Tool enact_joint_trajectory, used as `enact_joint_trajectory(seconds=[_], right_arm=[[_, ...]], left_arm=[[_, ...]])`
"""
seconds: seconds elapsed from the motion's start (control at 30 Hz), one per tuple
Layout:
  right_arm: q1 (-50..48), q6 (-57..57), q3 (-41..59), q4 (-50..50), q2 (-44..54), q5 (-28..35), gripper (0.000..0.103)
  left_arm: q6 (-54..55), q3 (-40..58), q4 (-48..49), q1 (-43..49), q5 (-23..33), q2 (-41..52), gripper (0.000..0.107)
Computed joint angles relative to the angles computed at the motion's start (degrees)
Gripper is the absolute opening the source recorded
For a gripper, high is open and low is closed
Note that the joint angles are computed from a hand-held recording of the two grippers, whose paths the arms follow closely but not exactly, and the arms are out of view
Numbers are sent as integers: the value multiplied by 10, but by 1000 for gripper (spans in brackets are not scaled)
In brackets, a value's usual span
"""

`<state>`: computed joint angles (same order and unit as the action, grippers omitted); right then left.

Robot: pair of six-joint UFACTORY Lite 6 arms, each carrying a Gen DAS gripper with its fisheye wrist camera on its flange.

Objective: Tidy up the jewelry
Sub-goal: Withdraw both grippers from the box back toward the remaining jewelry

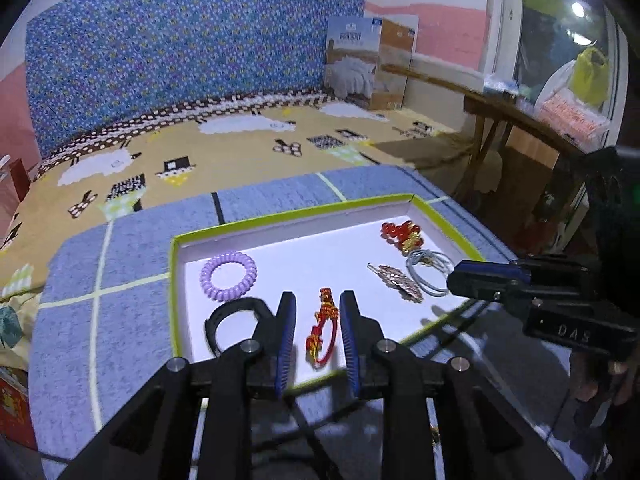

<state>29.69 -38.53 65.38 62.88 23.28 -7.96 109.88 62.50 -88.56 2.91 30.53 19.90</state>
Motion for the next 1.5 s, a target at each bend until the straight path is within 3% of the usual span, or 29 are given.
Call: enact_joint_trajectory(seconds=[0.17, 0.3, 0.6, 0.77, 1.0, 1.33, 1.5], right_arm=[[28, 135, -96, -105, -84, -33, 14], [60, 166, -162, -108, -142, -61, 14], [158, 103, -278, 24, -233, -130, 15], [218, 82, -314, 91, -248, -170, 30], [246, 116, -339, 92, -244, -175, 30], [242, 131, -332, 87, -218, -177, 30], [225, 100, -319, 110, -201, -175, 30]], left_arm=[[47, -95, -16, 57, 49, -82, 23], [77, -169, -7, 98, 81, -144, 23], [111, -307, 36, 175, 135, -257, 23], [118, -365, 61, 198, 151, -317, 23], [127, -394, 87, 243, 169, -320, 24], [119, -360, 52, 195, 120, -243, 24], [112, -334, 23, 152, 86, -207, 32]])
